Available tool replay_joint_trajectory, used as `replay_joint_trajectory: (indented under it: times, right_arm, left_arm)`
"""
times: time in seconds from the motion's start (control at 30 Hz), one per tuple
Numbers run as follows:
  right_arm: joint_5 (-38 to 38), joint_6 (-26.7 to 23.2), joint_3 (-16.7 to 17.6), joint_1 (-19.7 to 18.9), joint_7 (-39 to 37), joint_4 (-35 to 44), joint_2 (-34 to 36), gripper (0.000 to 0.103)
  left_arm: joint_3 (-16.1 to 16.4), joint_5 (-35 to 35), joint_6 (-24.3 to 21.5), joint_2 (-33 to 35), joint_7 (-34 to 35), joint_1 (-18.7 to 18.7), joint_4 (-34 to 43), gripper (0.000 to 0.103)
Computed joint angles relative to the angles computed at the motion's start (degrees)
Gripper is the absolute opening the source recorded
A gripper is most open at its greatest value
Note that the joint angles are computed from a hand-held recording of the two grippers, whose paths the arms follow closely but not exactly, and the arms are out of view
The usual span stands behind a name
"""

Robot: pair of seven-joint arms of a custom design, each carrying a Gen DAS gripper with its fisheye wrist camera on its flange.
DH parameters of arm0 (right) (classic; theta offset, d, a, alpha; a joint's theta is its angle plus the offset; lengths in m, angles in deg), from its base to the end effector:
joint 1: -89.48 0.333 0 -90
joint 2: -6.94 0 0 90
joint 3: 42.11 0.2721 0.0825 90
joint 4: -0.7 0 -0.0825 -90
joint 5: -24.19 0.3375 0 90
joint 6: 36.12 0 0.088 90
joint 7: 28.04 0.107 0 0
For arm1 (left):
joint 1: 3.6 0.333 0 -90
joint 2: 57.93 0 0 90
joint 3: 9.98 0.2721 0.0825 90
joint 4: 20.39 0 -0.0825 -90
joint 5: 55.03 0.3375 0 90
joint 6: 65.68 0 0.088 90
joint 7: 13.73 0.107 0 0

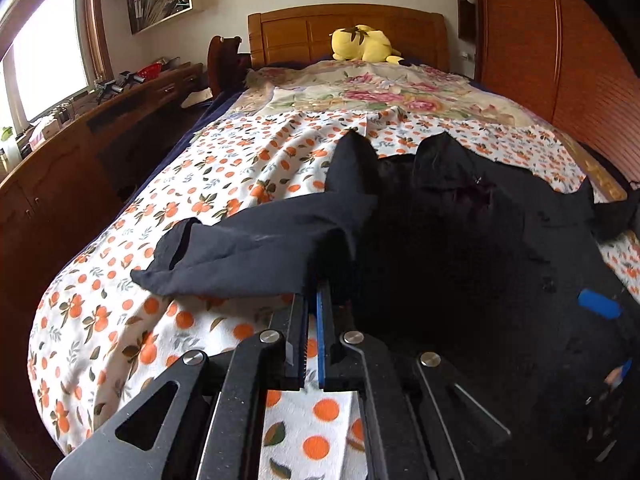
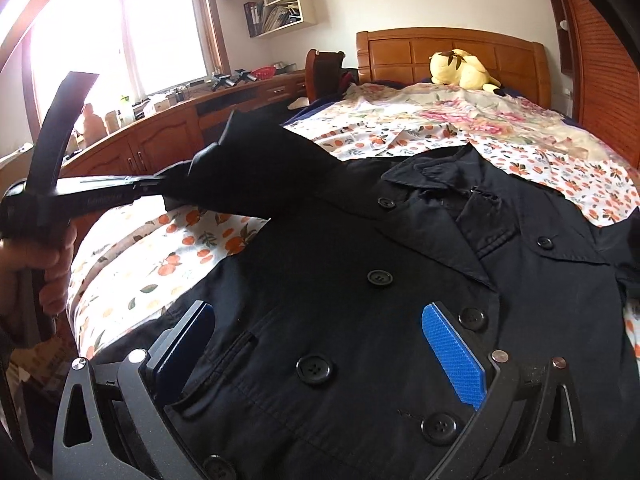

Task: Fold large clothes

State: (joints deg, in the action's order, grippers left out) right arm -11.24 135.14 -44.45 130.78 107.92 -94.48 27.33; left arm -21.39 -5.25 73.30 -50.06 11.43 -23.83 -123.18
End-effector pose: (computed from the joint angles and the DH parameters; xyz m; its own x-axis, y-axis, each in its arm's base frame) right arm 0.4728 0.4400 0.4882 0.4827 -0.8703 -0.0977 -0.5116 -0.1896 -0.8381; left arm 0.5086 -0.3034 0.4996 0.0914 -0.9928 -0.0775 -0.6790 -0.0052 -0.7341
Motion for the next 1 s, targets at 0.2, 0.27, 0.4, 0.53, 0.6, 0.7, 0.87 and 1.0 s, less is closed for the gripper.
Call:
replay_joint_trajectory:
  times: [0.2, 0.27, 0.4, 0.53, 0.6, 0.7, 0.87, 1.0]
  right_arm:
    - [3.2, -3.4, 2.6, -1.5, -3.6, 0.3, -0.6, 0.103]
    - [1.2, -4.1, 1.1, -0.2, -0.9, 0.7, -0.6, 0.103]
    - [-1.1, -6.4, 1.1, 0.5, 1.0, 0.8, -1.5, 0.103]
    - [-1.6, -8.3, 2.7, -0.1, 1.1, 1.6, -1.3, 0.103]
    - [-2.2, -9.3, 3.0, 0.2, 1.1, 2.2, -1.1, 0.103]
    - [-3.4, -10.6, 3.3, 0.7, 1.3, 3.0, -0.9, 0.103]
    - [-5.2, -13.0, 3.5, 1.8, 2.5, 3.5, -0.7, 0.103]
    - [-7.9, -13.3, 3.4, 1.9, 5.2, 2.3, -1.9, 0.103]
  left_arm:
    - [-0.2, 0.2, 5.4, -5.2, -4.4, 1.9, -7.8, 0.003]
    - [-0.5, 0.7, 6.4, -7.0, -5.6, 2.9, -10.1, 0.003]
    - [-0.8, 1.7, 9.4, -9.6, -8.0, 5.5, -13.8, 0.036]
    - [-0.9, 4.0, 11.8, -10.7, -10.8, 8.2, -16.6, 0.063]
    - [-0.7, 4.5, 12.8, -10.5, -11.6, 9.3, -17.3, 0.067]
    - [-0.1, 4.5, 13.7, -9.2, -11.9, 10.7, -17.4, 0.068]
    - [1.8, 3.3, 15.7, -5.9, -10.3, 12.3, -16.2, 0.068]
    - [3.4, 1.8, 17.0, -3.2, -9.3, 12.8, -14.4, 0.068]
